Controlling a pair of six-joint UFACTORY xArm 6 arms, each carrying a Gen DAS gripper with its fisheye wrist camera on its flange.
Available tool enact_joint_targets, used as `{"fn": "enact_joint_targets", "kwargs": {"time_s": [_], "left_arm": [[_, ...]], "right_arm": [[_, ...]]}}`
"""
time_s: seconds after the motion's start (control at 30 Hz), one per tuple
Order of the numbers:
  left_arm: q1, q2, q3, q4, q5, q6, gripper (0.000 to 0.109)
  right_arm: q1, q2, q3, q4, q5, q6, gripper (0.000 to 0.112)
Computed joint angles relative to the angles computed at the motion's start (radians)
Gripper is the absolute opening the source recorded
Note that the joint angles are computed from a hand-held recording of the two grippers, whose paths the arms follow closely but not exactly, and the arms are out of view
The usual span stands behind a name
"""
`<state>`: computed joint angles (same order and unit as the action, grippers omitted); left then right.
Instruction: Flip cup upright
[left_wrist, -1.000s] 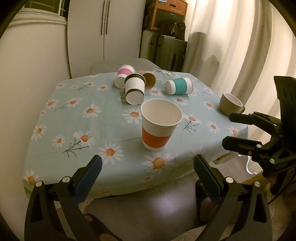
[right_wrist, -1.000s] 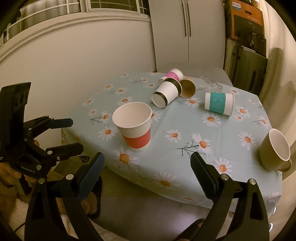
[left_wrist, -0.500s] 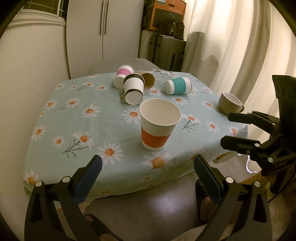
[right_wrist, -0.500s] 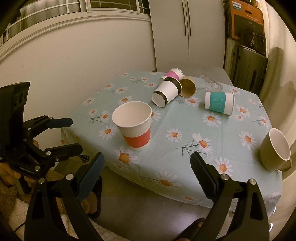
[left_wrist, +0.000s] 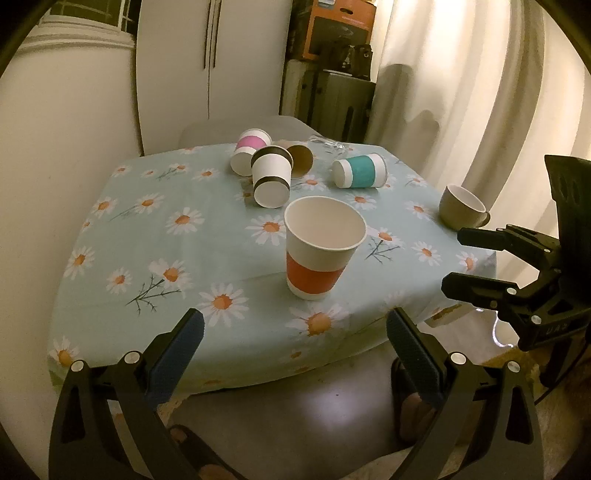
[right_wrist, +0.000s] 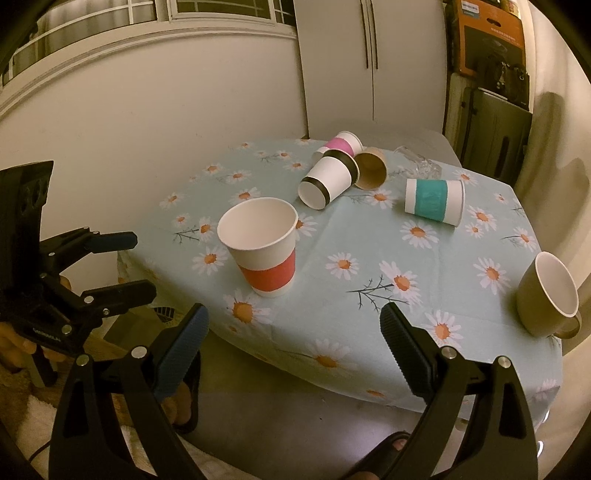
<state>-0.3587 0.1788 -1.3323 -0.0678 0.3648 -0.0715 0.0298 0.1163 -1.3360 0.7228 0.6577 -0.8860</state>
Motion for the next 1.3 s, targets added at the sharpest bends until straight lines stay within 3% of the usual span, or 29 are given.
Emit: {"fn": "enact_joint_targets", "kwargs": {"time_s": [1.3], "left_arm": [[-0.007, -0.002, 0.003, 0.05, 0.019, -0.029, 0.096]], "right_arm": [[-0.001, 0.008, -0.006, -0.024, 0.008, 0.004, 0.093]]}}
